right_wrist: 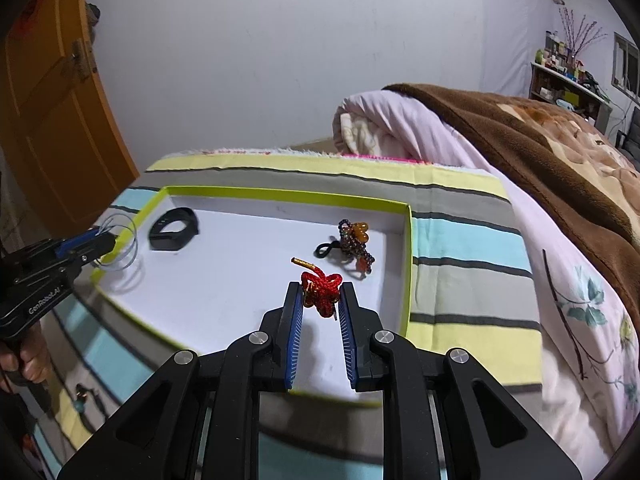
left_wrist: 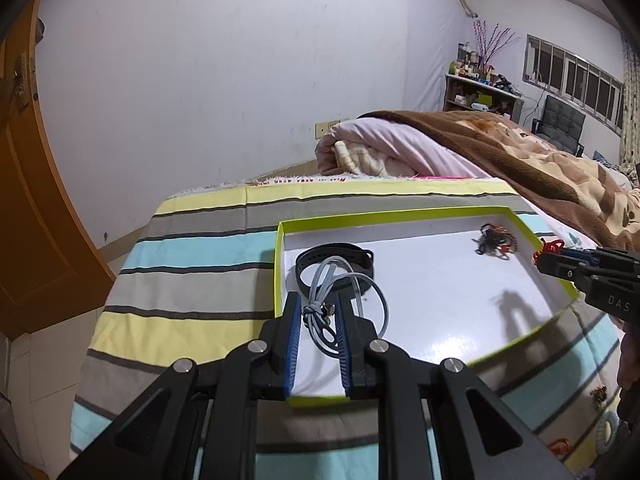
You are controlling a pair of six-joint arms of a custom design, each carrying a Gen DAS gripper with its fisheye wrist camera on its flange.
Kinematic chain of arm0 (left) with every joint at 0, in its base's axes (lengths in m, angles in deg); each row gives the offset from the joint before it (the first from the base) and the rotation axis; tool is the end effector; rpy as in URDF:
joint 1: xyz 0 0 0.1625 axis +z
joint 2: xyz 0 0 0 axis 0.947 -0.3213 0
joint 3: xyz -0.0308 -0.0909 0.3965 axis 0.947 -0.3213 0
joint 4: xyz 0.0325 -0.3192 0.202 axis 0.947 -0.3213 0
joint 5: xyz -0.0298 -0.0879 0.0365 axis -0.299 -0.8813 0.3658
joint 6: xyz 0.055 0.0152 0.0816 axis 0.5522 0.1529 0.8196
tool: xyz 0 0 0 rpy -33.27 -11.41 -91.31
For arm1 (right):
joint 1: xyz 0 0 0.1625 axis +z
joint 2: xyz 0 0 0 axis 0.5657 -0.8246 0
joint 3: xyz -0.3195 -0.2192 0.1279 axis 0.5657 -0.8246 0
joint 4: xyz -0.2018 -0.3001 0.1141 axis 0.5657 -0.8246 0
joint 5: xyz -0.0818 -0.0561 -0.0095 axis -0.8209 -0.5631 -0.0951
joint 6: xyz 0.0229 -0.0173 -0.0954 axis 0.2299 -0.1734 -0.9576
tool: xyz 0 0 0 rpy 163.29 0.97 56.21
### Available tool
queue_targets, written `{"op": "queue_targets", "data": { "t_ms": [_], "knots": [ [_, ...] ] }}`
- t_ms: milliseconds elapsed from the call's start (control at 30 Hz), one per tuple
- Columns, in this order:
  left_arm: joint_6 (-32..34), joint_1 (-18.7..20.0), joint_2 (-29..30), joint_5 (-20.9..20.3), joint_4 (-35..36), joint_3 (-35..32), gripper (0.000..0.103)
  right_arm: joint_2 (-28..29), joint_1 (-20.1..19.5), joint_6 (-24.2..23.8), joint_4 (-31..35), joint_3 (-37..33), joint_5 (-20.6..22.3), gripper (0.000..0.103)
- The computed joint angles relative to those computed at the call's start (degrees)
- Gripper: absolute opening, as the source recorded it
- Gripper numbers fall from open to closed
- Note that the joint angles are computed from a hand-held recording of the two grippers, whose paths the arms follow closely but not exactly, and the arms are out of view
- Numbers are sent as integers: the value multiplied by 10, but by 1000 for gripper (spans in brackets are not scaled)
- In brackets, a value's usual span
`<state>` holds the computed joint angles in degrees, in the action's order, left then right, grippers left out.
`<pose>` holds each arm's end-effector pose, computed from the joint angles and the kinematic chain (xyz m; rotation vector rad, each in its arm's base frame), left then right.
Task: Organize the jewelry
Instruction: 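Carry both items into the lime-green box and open both tools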
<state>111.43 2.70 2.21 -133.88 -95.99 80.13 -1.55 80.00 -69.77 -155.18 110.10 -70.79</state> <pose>0.0231 -0.5127 0.2725 1.1352 2.3661 -0.7209 0.2532 -0.4317 -0.0317 0.0908 -2.1752 0.9999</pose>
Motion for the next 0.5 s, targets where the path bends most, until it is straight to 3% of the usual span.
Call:
{"op": "queue_targets", "data": {
  "t_ms": [267, 500],
  "knots": [
    [-3, 7, 40, 18, 0, -27, 18, -13, -37, 30, 37, 2, 22, 19],
    [0, 4, 50, 23, 8, -33, 18, -13, -39, 32, 82, -15, 7, 20]
  ]
}}
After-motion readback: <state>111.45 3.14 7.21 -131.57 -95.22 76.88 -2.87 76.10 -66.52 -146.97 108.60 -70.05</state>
